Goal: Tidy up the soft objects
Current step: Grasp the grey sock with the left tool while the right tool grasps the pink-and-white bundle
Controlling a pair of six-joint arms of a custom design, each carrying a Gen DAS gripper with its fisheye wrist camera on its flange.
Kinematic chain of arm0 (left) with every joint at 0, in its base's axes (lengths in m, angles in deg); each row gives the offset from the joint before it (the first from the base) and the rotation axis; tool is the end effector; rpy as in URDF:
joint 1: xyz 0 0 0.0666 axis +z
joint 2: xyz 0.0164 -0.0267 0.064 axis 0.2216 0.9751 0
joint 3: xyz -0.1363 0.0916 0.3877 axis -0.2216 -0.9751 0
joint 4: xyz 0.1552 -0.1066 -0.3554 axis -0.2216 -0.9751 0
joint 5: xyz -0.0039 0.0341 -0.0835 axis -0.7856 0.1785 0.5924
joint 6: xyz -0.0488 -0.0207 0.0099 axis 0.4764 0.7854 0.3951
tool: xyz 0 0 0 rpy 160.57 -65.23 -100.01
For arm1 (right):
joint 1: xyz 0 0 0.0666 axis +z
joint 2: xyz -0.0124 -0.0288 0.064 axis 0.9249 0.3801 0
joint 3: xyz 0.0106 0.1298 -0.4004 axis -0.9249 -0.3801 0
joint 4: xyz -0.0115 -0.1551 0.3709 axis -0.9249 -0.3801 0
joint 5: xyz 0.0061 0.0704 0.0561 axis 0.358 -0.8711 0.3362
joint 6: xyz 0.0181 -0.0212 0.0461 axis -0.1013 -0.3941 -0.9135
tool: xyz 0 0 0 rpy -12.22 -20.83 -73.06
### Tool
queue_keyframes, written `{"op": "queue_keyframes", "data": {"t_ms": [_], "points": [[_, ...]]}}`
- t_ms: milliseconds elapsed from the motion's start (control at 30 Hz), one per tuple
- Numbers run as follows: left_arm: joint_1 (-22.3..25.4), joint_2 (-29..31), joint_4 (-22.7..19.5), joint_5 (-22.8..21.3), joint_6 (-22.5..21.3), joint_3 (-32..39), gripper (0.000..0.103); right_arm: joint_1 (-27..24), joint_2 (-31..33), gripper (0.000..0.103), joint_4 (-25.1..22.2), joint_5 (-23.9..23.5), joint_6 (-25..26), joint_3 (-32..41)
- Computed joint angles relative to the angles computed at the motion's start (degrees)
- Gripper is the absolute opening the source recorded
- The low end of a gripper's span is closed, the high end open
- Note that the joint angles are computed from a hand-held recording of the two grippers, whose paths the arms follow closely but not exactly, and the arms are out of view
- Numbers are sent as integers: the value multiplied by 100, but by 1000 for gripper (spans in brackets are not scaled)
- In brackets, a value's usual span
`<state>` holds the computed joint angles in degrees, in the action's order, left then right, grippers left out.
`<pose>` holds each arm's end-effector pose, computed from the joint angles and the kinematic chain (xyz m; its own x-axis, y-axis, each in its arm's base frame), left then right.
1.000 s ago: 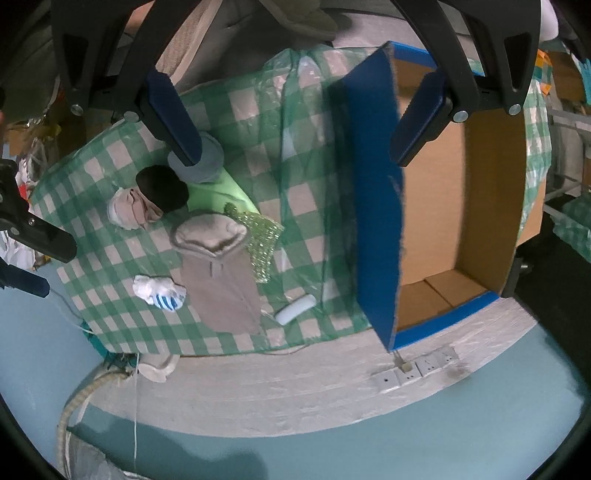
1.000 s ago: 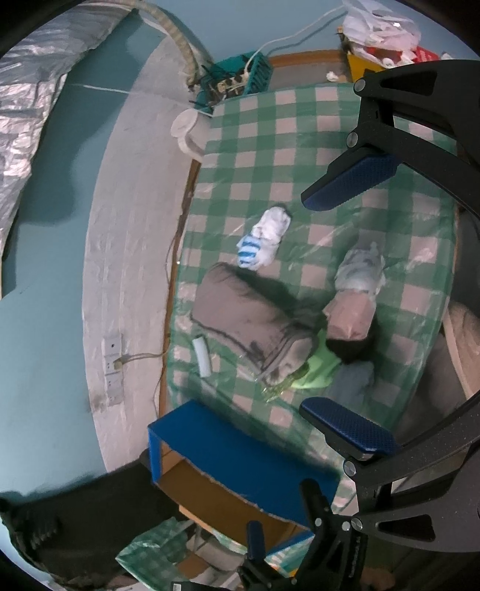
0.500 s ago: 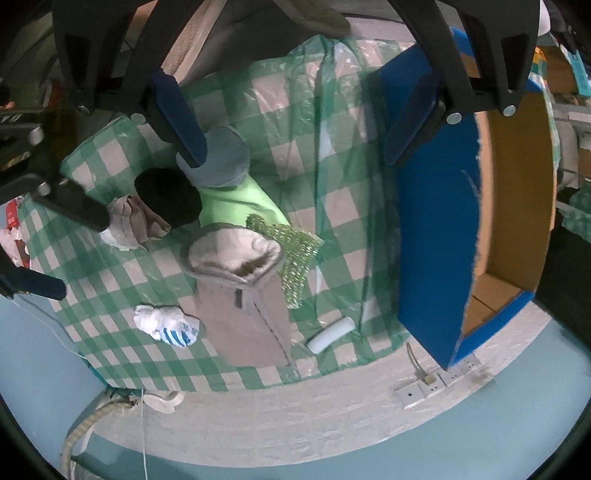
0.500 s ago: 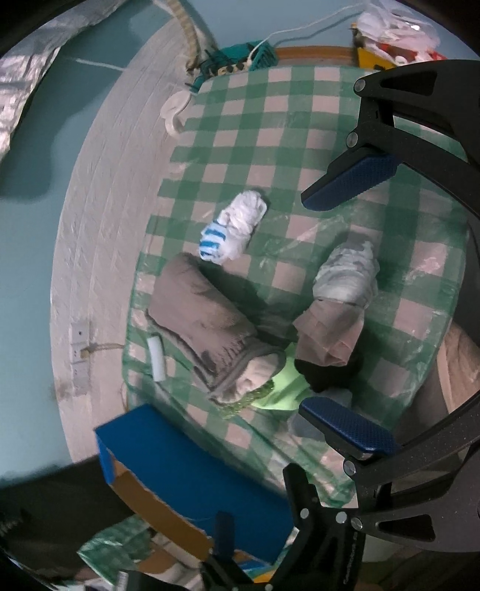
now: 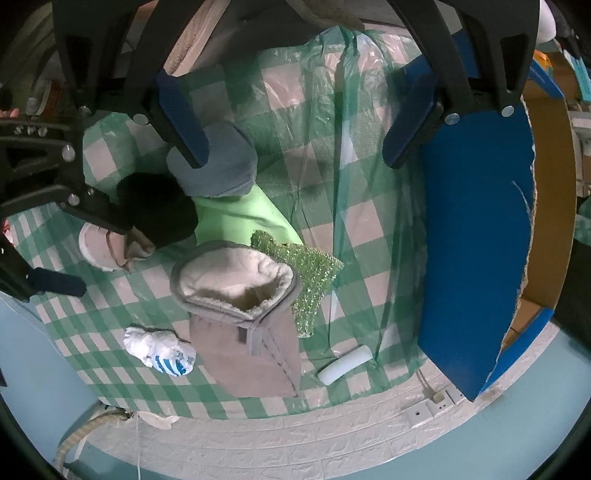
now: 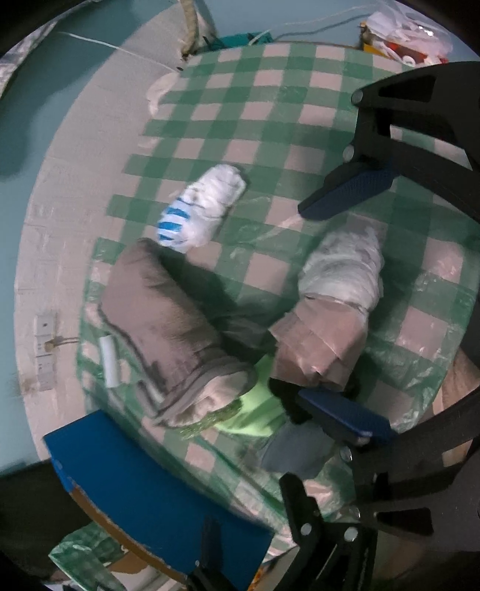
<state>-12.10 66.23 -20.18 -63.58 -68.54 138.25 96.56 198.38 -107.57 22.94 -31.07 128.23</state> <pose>0.6683 -0.3087 0.3782 -0.7901 0.5574 -0.2548 0.5532 0.8276 0.0951 0.6113 0.3307 0.3678 -0.9172 -0.0139 -0.3982 -0.0301 0.9990 0.0344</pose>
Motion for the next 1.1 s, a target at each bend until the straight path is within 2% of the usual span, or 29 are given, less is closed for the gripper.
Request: {"op": "queue_keyframes", "data": {"t_ms": [100,200,333,667,967,1033,1100], "points": [[-16,-2,62,-1,0,-30,96,-46,-12,84,12,-12,-127,-92],[-24,-6,92,86,-1,-53,96,-100,19,83,-171,115,-270,-79],[-58,-38,65,393,-53,-116,96,-155,-28,83,-114,116,-326,-190],[-253,-49,165,129,-212,-353,96,-224,-134,82,-51,82,-447,-328],[-321,174,166,28,-373,-204,96,-193,-25,86,-205,242,-215,-208],[-302,182,188,100,-364,-205,92,-164,28,86,-269,330,-91,-139],[-264,201,168,241,-319,-166,84,-136,85,86,-325,397,27,-63]]}}
